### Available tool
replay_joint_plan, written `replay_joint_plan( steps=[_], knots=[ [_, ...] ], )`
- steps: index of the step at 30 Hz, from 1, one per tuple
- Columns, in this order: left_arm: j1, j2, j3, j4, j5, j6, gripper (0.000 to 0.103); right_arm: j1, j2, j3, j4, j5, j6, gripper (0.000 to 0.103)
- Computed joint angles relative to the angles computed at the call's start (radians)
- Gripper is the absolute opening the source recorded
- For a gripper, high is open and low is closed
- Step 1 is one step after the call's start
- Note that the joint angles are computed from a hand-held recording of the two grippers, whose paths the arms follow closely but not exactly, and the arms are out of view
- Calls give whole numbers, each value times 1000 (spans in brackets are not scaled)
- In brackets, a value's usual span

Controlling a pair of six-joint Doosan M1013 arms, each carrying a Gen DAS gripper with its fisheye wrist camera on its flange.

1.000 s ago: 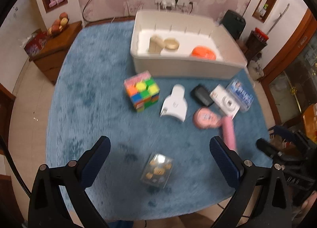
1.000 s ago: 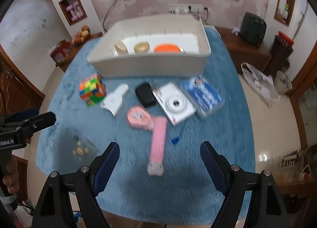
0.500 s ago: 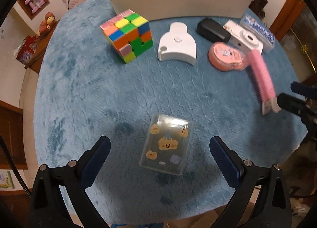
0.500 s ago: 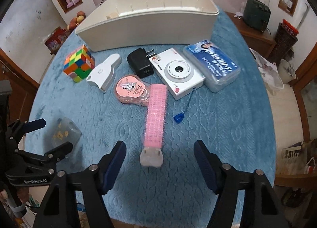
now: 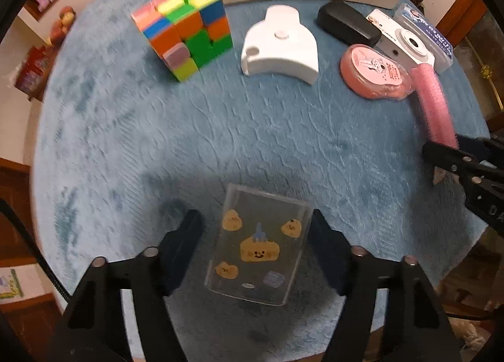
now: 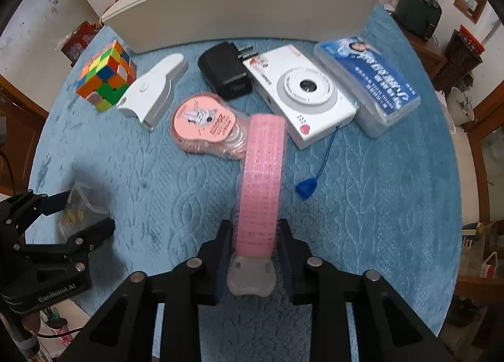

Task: Organize rigid objects
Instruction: 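Grasp the clear box with the left tool while the right tool grasps the pink roller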

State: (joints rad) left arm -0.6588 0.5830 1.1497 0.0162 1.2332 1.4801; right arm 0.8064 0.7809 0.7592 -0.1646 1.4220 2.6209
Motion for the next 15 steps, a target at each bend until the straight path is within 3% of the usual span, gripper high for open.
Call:
replay_joint_plan(
  steps=[3, 15],
  knots=[
    [4, -4, 5, -22, -6, 2, 58, 1, -4, 7, -4, -11, 0, 27],
    [-1, -6, -54, -42, 50, -53, 57, -1, -46, 34, -6, -81, -4, 24]
  ],
)
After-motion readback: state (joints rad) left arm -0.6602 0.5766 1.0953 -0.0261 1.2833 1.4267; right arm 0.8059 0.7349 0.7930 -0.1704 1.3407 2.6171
